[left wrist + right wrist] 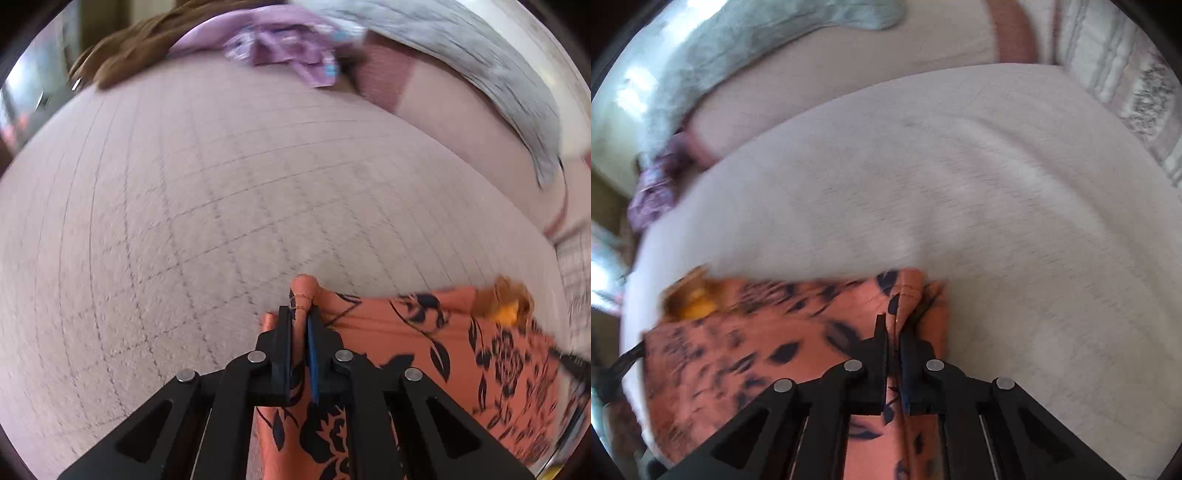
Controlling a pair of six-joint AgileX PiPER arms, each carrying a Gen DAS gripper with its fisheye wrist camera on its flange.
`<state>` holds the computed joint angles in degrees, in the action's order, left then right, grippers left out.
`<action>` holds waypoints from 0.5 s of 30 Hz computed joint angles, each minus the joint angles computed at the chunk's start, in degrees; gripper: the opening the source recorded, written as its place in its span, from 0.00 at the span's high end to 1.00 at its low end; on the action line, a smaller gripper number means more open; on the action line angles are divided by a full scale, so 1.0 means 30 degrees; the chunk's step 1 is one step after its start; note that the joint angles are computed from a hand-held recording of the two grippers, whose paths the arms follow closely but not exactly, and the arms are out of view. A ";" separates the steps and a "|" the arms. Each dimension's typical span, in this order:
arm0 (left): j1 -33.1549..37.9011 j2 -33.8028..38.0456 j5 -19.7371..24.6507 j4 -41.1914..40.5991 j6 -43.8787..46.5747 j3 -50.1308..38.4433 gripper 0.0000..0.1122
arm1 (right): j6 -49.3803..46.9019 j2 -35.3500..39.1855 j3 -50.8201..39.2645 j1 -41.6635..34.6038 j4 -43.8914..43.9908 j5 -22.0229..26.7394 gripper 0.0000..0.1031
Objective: Fold small clothes
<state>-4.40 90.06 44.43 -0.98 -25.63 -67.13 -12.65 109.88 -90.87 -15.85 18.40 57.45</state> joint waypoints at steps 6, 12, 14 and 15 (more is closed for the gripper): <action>-0.1464 -0.0188 0.0835 0.2321 -0.2774 -0.0463 0.82 | -0.0138 -0.0304 0.0525 -0.1060 0.2125 -0.0045 0.82; -0.5365 -0.5387 0.0917 0.7364 -0.7188 0.2549 0.40 | -0.2954 -0.5943 0.6108 -0.4645 0.6088 -0.0110 0.20; -0.7580 -0.6578 0.1908 0.8748 -0.8889 0.3060 0.40 | -0.5549 -0.8667 0.8781 -0.7153 0.8761 0.1549 0.20; -0.8925 -0.7132 0.2300 0.9076 -0.9769 0.3357 0.39 | -0.6272 -0.9535 0.9755 -0.8194 0.9666 0.2691 0.20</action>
<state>-31.17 68.66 51.33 26.25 -54.94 -57.06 -31.46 81.27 -61.61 -40.43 47.39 65.52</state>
